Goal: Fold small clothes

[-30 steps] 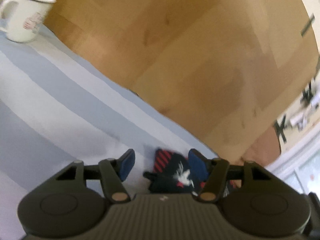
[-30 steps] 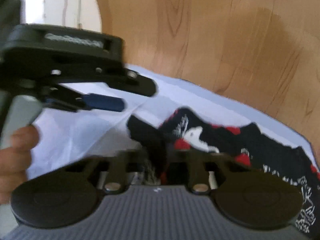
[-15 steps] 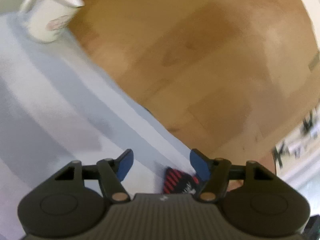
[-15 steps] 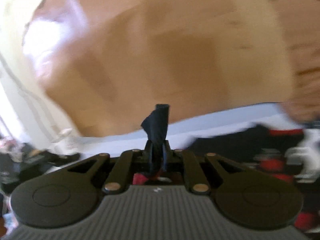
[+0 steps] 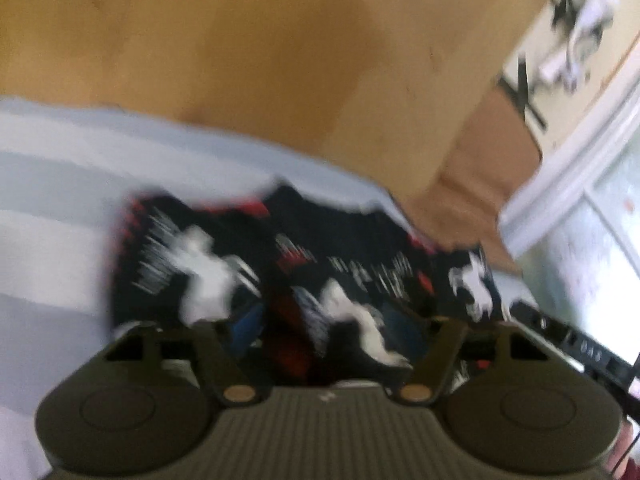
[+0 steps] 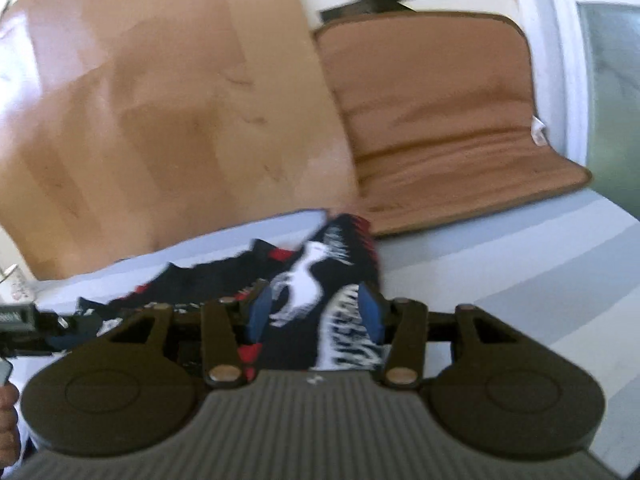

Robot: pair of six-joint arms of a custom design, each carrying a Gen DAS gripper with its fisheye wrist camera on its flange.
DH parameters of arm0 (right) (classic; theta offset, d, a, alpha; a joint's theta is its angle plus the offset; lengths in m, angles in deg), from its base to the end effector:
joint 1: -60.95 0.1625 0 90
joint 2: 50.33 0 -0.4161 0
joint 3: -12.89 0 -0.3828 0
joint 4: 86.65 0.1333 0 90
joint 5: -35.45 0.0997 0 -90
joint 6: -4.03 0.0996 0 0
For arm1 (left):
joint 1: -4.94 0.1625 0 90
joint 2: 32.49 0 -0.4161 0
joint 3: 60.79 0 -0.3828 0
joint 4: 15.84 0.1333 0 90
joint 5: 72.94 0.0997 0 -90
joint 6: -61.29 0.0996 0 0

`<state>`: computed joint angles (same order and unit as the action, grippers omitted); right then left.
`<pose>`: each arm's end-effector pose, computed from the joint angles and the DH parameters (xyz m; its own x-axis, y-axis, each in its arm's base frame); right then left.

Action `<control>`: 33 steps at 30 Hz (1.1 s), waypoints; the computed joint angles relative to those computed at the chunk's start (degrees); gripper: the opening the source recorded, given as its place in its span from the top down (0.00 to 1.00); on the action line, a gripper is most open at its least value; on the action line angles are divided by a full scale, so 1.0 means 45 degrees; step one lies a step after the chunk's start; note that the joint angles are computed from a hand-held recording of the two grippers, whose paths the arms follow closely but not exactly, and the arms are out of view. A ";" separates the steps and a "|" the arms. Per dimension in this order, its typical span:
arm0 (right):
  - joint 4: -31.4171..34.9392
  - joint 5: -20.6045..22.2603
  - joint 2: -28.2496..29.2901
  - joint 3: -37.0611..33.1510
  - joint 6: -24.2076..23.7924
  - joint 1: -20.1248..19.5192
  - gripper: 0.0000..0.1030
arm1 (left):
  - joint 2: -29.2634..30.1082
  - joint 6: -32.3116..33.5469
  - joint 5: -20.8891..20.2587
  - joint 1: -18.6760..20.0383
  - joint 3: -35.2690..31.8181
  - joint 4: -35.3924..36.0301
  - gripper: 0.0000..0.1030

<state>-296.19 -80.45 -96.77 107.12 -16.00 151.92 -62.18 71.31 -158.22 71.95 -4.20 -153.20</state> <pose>0.1010 -0.6586 0.2471 -0.8498 0.2681 0.4538 -0.3155 0.4310 -0.8454 -0.1943 -0.8202 0.1373 -0.8509 0.5073 -0.1367 0.5219 0.7862 -0.3308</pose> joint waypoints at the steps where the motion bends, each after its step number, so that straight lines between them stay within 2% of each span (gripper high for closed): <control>1: 0.0132 -0.0031 -0.0023 0.0000 0.0090 -0.0049 0.51 | 0.0024 0.0259 0.0143 -0.0055 0.0234 -0.0027 0.74; 2: 0.0308 -0.0094 -0.0044 0.0057 0.0125 -0.0082 0.51 | -0.0139 0.0633 0.0606 -0.0174 0.0743 -0.0588 0.84; 3: 0.0567 -0.0300 0.0045 -0.0084 0.0023 -0.0073 0.54 | -0.0299 0.1153 0.0834 -0.0239 0.1458 -0.1681 0.87; 4: 0.0499 -0.0587 0.0219 -0.0233 -0.0247 -0.0008 0.59 | -0.0487 0.1505 0.0855 -0.0245 0.2107 -0.2744 0.87; 5: 0.0226 -0.0602 0.0347 -0.0276 -0.0548 0.0017 0.59 | -0.0664 0.1688 0.0910 -0.0245 0.2531 -0.3495 0.87; 7: -0.0058 0.0252 0.0258 -0.0050 -0.0713 -0.0068 0.60 | -0.0818 0.1941 0.1332 -0.0307 0.3057 -0.4872 0.87; 8: 0.0166 0.0177 0.0292 -0.0146 -0.0740 -0.0045 0.60 | -0.0819 0.1877 0.1667 -0.0333 0.3120 -0.5154 0.86; 10: 0.1267 -0.1121 0.0686 -0.0882 -0.0944 0.0058 0.55 | -0.0629 0.1517 0.2377 -0.0381 0.2767 -0.4595 0.80; 11: 0.1367 -0.1278 0.0790 -0.0985 -0.0843 -0.0024 0.50 | -0.0564 0.1441 0.2552 -0.0387 0.2693 -0.4389 0.78; 12: 0.1315 -0.1270 0.0811 -0.0997 -0.0692 -0.0110 0.43 | -0.0602 0.1541 0.2543 -0.0407 0.2814 -0.4595 0.71; 14: 0.1348 -0.0861 0.0623 -0.0801 -0.0259 -0.0338 0.40 | -0.0610 0.2042 0.2700 -0.0500 0.2977 -0.4807 0.60; 17: 0.0913 -0.0771 0.0715 -0.0699 -0.0501 -0.0369 0.40 | -0.0601 0.2392 0.3018 -0.0630 0.3117 -0.5032 0.56; 19: 0.0786 -0.0619 0.0672 -0.0581 -0.0379 -0.0410 0.39 | -0.0586 0.2415 0.3241 -0.0712 0.3163 -0.5071 0.50; 21: 0.1036 0.0055 0.0144 -0.0023 0.0283 -0.0585 0.37 | -0.0840 0.2198 0.3512 -0.0800 0.3538 -0.5312 0.39; 23: 0.1034 0.0824 -0.0488 0.0816 0.0787 -0.0754 0.37 | -0.1548 0.2408 0.3148 -0.0729 0.4470 -0.5929 0.35; 26: 0.0523 0.1207 -0.1523 0.2460 0.0274 -0.0856 0.37 | -0.2836 0.2891 0.3210 -0.0604 0.6275 -0.6979 0.24; 28: 0.0829 0.1595 -0.2420 0.3648 0.0092 -0.1004 0.38 | -0.3815 0.2630 0.3204 -0.0419 0.7398 -0.6760 0.24; 31: 0.1186 0.2093 -0.3699 0.5392 -0.0286 -0.1284 0.39 | -0.5393 0.1796 0.2657 -0.0044 0.8782 -0.5491 0.24; 33: 0.1320 0.2807 -0.4574 0.6527 -0.0162 -0.1562 0.39 | -0.6304 0.1773 0.2452 0.0049 0.9722 -0.5242 0.26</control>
